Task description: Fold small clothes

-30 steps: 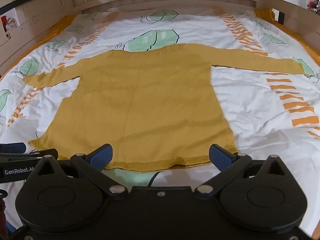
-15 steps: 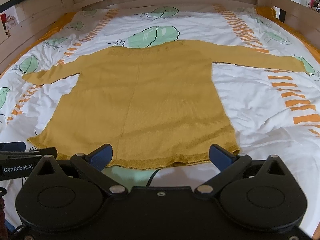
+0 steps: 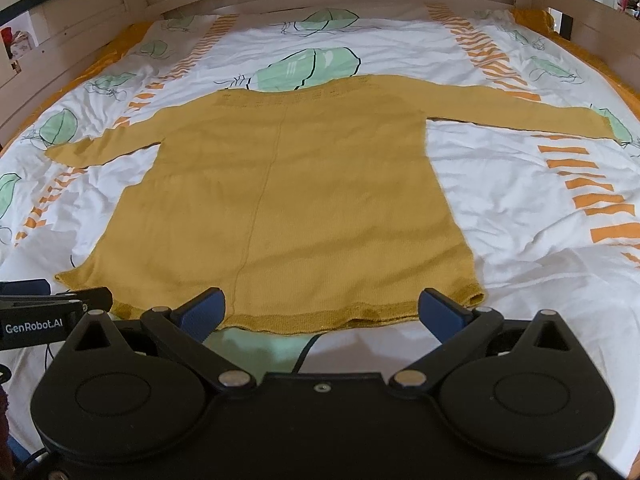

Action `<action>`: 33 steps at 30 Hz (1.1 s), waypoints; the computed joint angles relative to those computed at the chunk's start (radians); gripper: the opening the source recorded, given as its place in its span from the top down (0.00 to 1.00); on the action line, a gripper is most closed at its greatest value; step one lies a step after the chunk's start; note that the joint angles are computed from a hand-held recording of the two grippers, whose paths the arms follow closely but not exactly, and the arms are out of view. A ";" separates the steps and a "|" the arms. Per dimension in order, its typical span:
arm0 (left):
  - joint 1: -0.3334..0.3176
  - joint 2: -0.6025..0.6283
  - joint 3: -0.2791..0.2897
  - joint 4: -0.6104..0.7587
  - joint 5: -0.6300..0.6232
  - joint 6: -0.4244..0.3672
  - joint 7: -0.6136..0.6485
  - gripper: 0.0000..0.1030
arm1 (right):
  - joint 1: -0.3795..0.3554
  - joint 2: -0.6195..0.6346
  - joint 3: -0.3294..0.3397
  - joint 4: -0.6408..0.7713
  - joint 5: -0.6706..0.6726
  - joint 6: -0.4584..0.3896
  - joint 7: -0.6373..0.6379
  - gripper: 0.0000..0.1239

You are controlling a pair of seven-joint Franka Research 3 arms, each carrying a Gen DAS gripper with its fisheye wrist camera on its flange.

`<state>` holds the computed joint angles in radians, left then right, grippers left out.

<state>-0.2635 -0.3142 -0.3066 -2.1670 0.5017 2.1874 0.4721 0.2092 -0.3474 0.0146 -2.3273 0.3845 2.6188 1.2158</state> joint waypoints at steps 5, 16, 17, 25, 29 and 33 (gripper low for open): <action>-0.002 0.001 0.003 -0.001 -0.010 0.000 0.008 0.21 | 0.002 -0.001 0.001 -0.001 0.000 -0.004 0.004 0.17; -0.005 0.009 0.001 0.006 -0.014 -0.004 0.002 0.21 | 0.007 0.003 -0.004 0.004 0.015 -0.014 -0.014 0.17; -0.005 0.009 0.002 0.006 -0.015 -0.004 0.002 0.21 | 0.006 0.003 -0.004 0.004 0.015 -0.014 -0.014 0.17; -0.008 0.014 0.006 0.005 -0.030 -0.002 0.011 0.21 | 0.009 0.007 -0.004 0.006 0.022 -0.020 -0.018 0.17; -0.009 0.017 0.008 0.007 -0.037 -0.003 0.020 0.21 | 0.009 0.009 -0.004 0.008 0.024 -0.026 -0.021 0.17; -0.010 0.023 0.010 0.010 -0.050 -0.004 0.024 0.21 | 0.009 0.011 -0.005 0.012 0.025 -0.031 -0.024 0.17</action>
<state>-0.2736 -0.2908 -0.2964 -2.1565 0.4513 2.1839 0.4960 0.2179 -0.3362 0.0101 -2.3154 0.4099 2.5879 1.1921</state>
